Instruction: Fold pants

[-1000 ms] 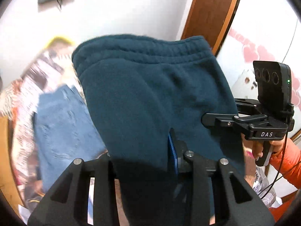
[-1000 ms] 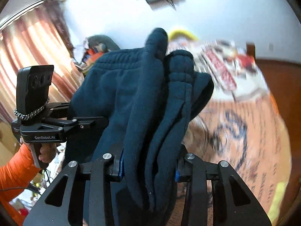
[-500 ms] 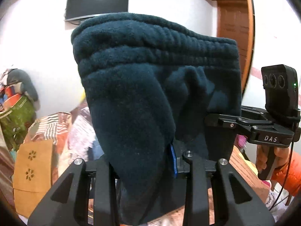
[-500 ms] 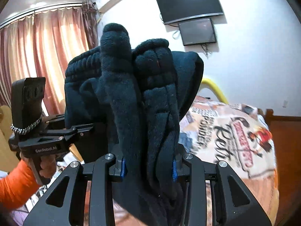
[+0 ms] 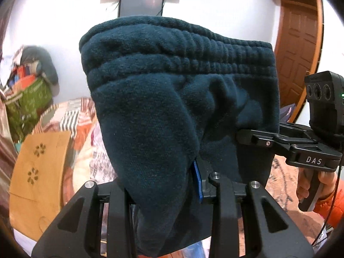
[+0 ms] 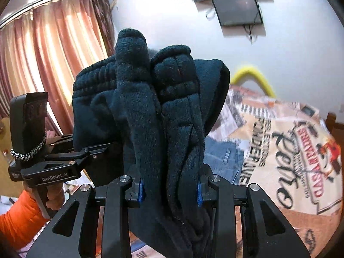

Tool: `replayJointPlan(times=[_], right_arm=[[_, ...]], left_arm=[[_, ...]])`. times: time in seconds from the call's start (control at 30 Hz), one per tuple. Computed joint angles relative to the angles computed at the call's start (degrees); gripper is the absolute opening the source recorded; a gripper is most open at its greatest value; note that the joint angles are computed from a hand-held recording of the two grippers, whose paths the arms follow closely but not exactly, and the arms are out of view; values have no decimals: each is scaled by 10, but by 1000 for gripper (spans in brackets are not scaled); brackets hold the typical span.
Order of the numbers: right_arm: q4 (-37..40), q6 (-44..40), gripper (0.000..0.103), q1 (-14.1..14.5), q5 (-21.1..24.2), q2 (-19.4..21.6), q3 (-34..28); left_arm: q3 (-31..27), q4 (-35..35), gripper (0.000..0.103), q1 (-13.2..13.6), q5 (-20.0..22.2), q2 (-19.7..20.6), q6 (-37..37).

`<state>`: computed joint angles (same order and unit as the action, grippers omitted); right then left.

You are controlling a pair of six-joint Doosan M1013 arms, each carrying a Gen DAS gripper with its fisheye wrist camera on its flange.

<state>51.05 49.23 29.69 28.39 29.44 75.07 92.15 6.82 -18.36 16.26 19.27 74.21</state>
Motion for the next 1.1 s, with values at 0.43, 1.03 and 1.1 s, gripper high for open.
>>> replayJointPlan(times=[0.43,1.03,1.1], right_arm=[[-173,186,31,-3,64,106,-127],[-235,233,46,-13,35,61,-70],[-225,212,46,-11,7,35,-45]], left_arm=[[-103,-183,33,47,79,118,144],[-85,37,43,25,150,82,-67],[-70,67,43,19,141,57,-88]])
